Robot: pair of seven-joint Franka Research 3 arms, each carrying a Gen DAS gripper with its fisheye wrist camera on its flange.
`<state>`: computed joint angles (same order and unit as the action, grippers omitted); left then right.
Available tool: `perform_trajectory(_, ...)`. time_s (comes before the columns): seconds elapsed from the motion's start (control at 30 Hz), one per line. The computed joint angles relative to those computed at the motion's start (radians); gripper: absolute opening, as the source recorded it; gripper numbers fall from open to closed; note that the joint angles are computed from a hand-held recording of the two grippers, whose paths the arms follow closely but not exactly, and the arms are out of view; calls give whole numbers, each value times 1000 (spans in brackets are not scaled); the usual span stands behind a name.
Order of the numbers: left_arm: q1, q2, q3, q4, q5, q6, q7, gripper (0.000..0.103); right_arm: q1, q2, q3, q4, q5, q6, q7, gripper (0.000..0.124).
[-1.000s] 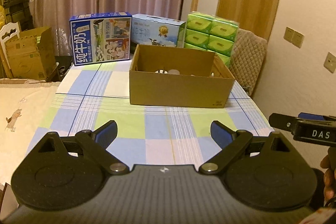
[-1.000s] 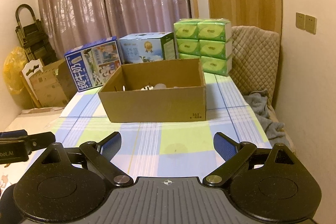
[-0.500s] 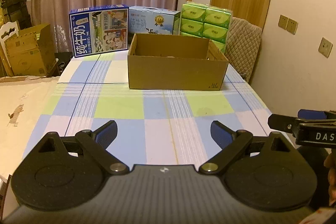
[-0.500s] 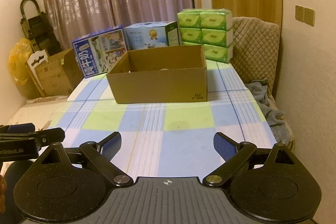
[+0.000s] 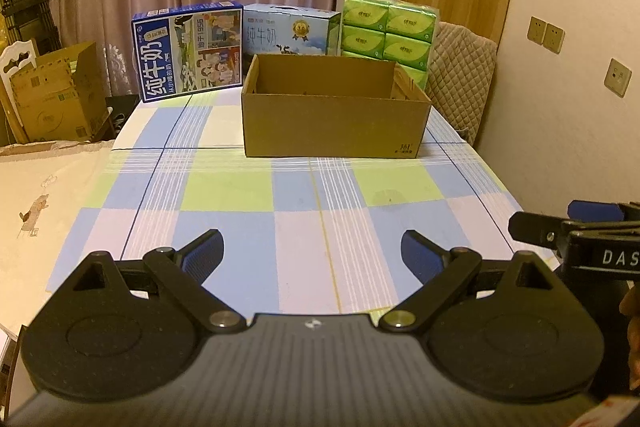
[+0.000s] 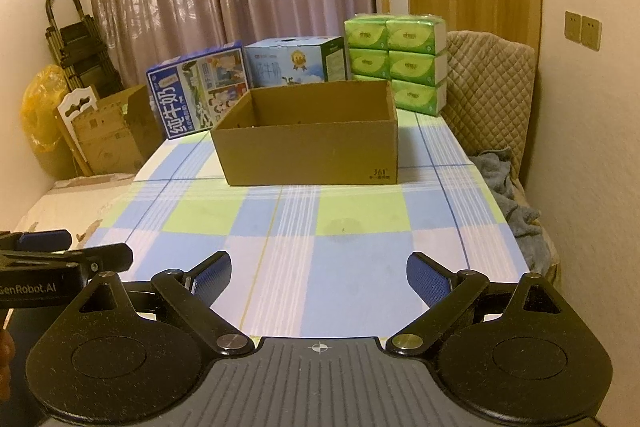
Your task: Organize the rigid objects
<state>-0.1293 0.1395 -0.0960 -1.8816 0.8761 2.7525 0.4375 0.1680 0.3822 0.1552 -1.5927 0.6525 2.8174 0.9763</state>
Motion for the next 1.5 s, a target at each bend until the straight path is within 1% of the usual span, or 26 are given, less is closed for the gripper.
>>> perform_trajectory(0.3,-3,-3,1,-2,23,-8,-25,94,3,2,-2,0,-10,4,6,92)
perform_trajectory(1.5,-4,8,1,13,11,-12,-11,94,4,12,1,11,-22,-4,19,92)
